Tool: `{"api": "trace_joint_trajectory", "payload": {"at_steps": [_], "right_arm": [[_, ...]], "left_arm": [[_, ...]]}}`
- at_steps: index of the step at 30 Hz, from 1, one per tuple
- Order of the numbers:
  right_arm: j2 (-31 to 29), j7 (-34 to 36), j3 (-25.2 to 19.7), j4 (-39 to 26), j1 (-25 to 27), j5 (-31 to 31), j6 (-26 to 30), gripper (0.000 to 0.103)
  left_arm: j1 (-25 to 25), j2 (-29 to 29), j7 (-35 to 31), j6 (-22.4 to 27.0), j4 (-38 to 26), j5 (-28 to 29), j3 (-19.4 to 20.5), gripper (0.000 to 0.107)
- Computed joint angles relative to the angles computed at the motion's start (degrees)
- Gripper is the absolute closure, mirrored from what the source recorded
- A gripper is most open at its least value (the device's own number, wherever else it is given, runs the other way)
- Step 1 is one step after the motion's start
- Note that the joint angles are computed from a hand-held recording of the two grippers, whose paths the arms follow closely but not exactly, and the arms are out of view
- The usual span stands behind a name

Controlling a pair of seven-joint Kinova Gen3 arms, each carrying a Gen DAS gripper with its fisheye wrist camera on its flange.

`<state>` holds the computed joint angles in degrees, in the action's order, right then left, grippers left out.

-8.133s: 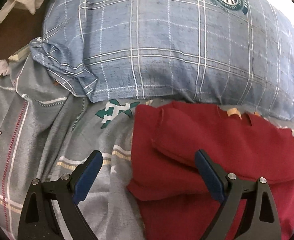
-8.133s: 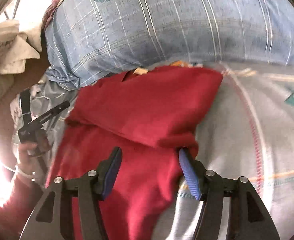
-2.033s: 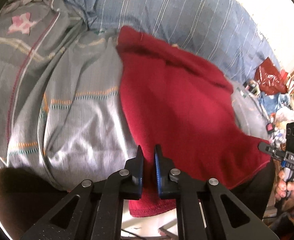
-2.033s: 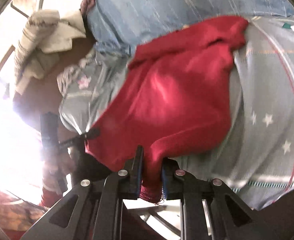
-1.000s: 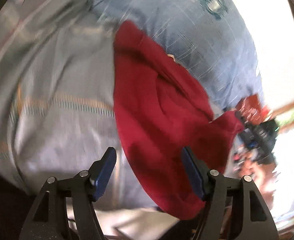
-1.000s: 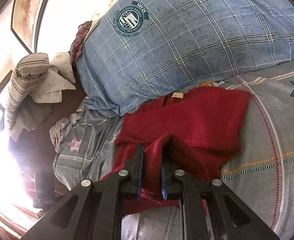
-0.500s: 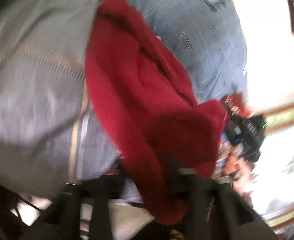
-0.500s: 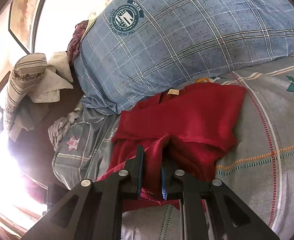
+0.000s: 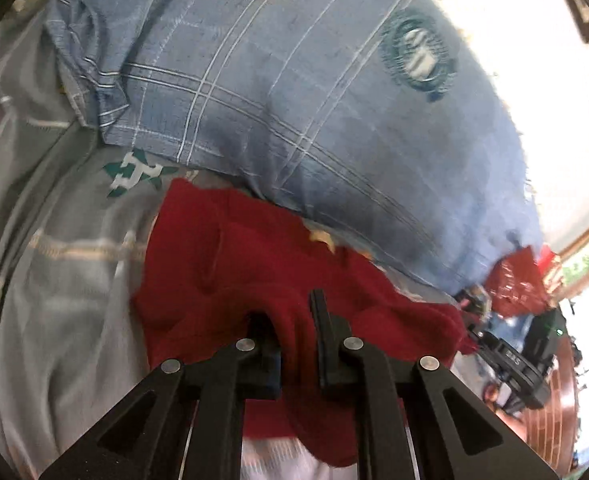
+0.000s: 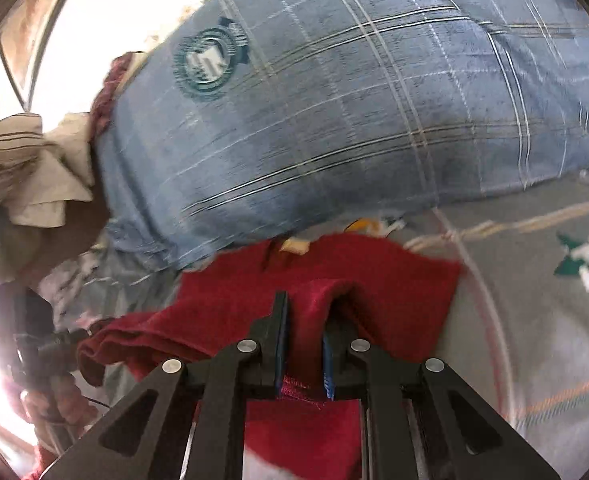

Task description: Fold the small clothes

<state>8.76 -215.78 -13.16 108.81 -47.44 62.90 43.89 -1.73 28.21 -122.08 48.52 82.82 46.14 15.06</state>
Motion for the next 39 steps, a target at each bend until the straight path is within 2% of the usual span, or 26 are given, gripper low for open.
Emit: {"api": "trace_joint_trajectory", "payload": {"at_steps": [2,4,7,8,10,11,12,13,14,16,18,20,23,27,28,30,31,33,36,38,39], "right_arm": [[1.75,3.33,0.82,-1.28,2.53,-1.95,-1.23,0.090],[3.49,4.92,1.03,-1.91,6.38,-3.46,-4.74,0.090],[6.63,8.17,-1.08,-2.99,14.25,-5.86,-10.52,0.089],[7.71,8.54,-1.94,-3.05,16.82,-6.78,-12.85,0.088],[8.94,6.47,-1.54,-2.23,18.79,-7.49,-17.10,0.087],[8.34,4.14,-0.50,-1.27,18.18,-6.80,-18.38,0.086],[6.98,1.81,0.92,-0.12,16.50,-5.18,-18.73,0.085],[5.82,-0.52,2.97,0.63,13.88,-3.67,-18.15,0.080],[4.54,-2.85,4.59,1.36,11.22,-2.32,-16.64,0.065],[1.99,-7.17,7.35,2.96,5.91,0.30,-11.98,0.044],[0.15,-8.34,8.64,3.48,1.84,1.37,-7.59,0.043],[0.14,-5.79,6.65,2.66,2.01,1.79,-6.29,0.045],[4.66,1.20,-0.90,-1.36,8.49,1.98,-7.26,0.046],[12.39,10.52,-11.06,-8.59,18.88,-0.50,-5.12,0.046],[14.98,12.85,-13.44,-10.94,21.50,-1.72,-3.19,0.045],[18.67,17.51,-15.56,-14.30,25.17,-6.06,-1.39,0.045],[19.91,19.54,-15.36,-14.98,26.30,-8.39,-1.88,0.045],[19.21,21.61,-12.49,-14.44,25.36,-10.84,-4.40,0.046],[14.26,23.99,-7.35,-10.65,21.62,-15.47,-7.72,0.045],[9.83,21.69,-3.68,-7.08,17.14,-15.88,-7.66,0.043],[7.18,19.69,-3.24,-4.82,15.00,-15.82,-6.50,0.042]], "left_arm": [[2.46,4.34,3.79,-0.43,-5.27,-2.79,-1.30,0.097],[3.76,8.69,6.29,-0.90,-9.56,-4.00,-0.85,0.095],[5.17,12.32,9.67,-0.97,-13.35,-7.43,0.06,0.083],[4.09,13.00,9.98,-0.75,-13.92,-8.96,1.64,0.077],[4.14,12.04,9.65,-2.91,-12.35,-9.84,1.63,0.055],[4.80,10.61,8.47,-5.24,-10.81,-8.88,0.04,0.033],[4.40,8.34,6.57,-7.57,-8.21,-7.01,-0.74,0.024],[3.24,6.47,4.28,-9.90,-5.85,-4.68,-0.46,0.024],[1.74,5.65,2.83,-11.31,-4.38,-3.25,0.88,0.023],[-0.74,6.32,2.68,-11.34,-4.26,-3.21,3.95,0.023],[0.26,6.58,4.39,-9.54,-5.35,-5.34,2.92,0.023],[2.70,6.43,4.67,-10.30,-5.33,-6.95,0.94,0.023],[6.05,7.60,9.07,-7.95,-8.70,-12.69,-1.73,0.023],[11.98,12.05,18.39,-3.04,-15.55,-20.13,-7.56,0.024],[13.52,13.42,20.72,-1.44,-17.57,-22.25,-9.28,0.024],[14.01,15.25,23.12,0.75,-20.11,-23.80,-9.55,0.024],[13.25,15.40,23.40,0.47,-20.25,-24.49,-8.19,0.024],[12.84,15.18,24.68,-0.07,-20.42,-27.12,-6.46,0.024],[12.38,14.48,25.14,-1.06,-19.36,-28.23,-5.65,0.024],[10.75,13.81,24.30,-2.40,-17.69,-27.53,-3.81,0.024],[10.14,12.93,23.61,-3.11,-16.41,-26.99,-3.27,0.024]]}}
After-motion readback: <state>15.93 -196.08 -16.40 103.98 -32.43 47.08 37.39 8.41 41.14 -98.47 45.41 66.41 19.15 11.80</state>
